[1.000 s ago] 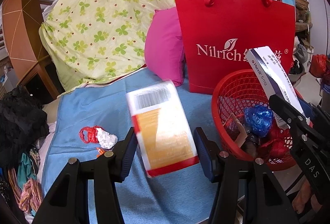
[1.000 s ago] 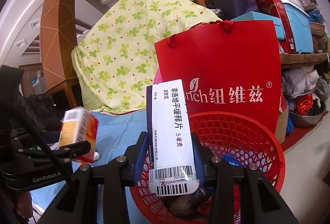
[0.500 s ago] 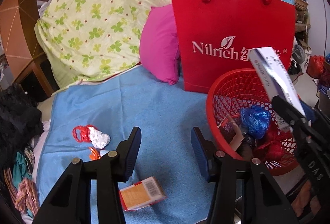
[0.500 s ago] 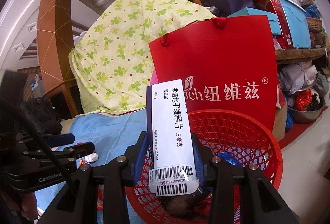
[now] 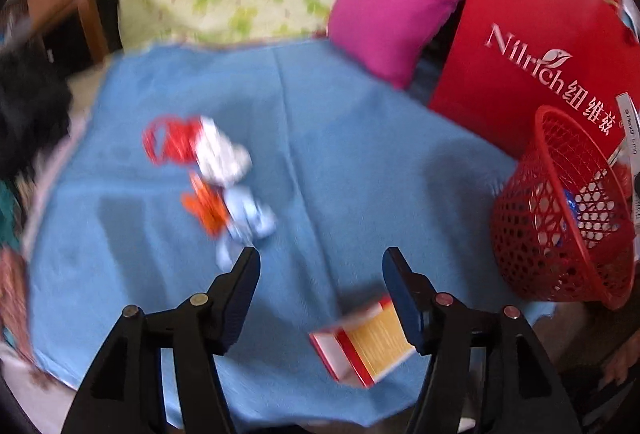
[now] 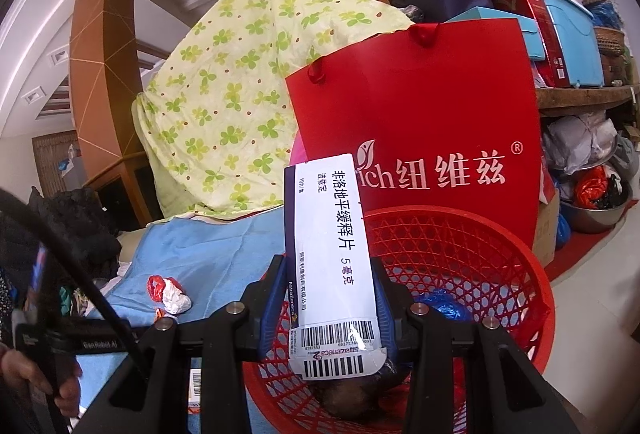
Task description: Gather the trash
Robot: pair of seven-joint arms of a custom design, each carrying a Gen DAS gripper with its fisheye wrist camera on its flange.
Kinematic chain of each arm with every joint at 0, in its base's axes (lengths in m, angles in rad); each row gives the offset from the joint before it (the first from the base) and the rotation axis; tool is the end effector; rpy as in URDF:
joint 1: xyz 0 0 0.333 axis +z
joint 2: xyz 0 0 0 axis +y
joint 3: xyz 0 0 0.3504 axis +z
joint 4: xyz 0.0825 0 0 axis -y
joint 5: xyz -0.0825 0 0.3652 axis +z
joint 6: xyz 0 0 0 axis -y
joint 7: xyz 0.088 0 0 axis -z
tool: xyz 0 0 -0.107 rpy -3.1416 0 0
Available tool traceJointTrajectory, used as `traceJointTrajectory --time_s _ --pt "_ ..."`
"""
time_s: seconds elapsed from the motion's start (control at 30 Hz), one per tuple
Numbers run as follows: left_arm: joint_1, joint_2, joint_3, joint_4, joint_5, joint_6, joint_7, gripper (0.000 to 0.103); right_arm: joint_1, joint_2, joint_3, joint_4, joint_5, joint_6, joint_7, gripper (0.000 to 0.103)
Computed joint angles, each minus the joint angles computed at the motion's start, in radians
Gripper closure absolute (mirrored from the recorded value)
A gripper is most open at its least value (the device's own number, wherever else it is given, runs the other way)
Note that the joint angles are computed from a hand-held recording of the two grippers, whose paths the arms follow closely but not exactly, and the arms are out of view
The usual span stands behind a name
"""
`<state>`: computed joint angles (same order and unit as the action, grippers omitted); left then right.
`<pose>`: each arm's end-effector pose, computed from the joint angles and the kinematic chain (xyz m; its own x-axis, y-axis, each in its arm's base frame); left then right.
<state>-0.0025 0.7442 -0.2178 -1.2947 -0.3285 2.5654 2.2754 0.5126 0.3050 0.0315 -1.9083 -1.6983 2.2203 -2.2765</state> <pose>0.7818 -0.1137 0.4026 -0.5759 -0.8162 0.0467 -0.6687 0.4374 -0.6013 0.5615 0.3007 0.4119 -0.4662 -0.8457 -0.2597 -0.1422 0.3614 -0.9215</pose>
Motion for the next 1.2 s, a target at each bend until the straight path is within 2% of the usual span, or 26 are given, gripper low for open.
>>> traceJointTrajectory --time_s 0.07,0.13,0.27,0.33,0.47,0.63,0.8,0.93,1.0,1.2 --pt "0.006 0.005 -0.009 -0.006 -0.002 -0.039 0.01 0.038 -0.001 0.007 0.0 0.011 0.005 0.007 -0.015 0.06" --pt "0.026 -0.012 -0.041 -0.051 -0.019 -0.034 0.082 0.036 0.001 0.01 -0.001 0.014 0.008 0.007 -0.023 0.06" --pt "0.068 -0.069 -0.104 -0.186 -0.076 0.056 0.294 0.029 0.001 0.014 -0.005 0.018 0.016 0.014 -0.035 0.06" --pt "0.091 -0.084 -0.132 -0.227 -0.104 0.059 0.406 0.028 -0.001 0.012 -0.007 0.015 0.017 0.019 -0.026 0.06" --pt "0.087 -0.083 -0.129 -0.253 -0.127 0.078 0.545 0.028 -0.008 0.014 -0.009 0.017 0.016 0.036 -0.015 0.06" --pt "0.061 -0.049 -0.091 -0.194 -0.114 -0.001 0.581 0.028 -0.006 0.026 -0.011 0.036 0.032 0.04 -0.041 0.06" --pt "0.053 -0.031 -0.066 -0.18 -0.116 -0.023 0.574 0.028 -0.004 0.043 -0.019 0.063 0.043 0.055 -0.063 0.06" --pt "0.073 -0.023 -0.081 -0.174 -0.147 -0.023 0.586 0.028 0.003 0.063 -0.026 0.092 0.055 0.063 -0.096 0.06" --pt "0.085 -0.021 -0.09 -0.165 -0.168 -0.039 0.591 0.035 0.007 0.069 -0.031 0.102 0.061 0.065 -0.109 0.06" --pt "0.095 -0.017 -0.101 -0.151 -0.209 -0.061 0.613 0.041 0.016 0.072 -0.041 0.107 0.065 0.067 -0.114 0.06"
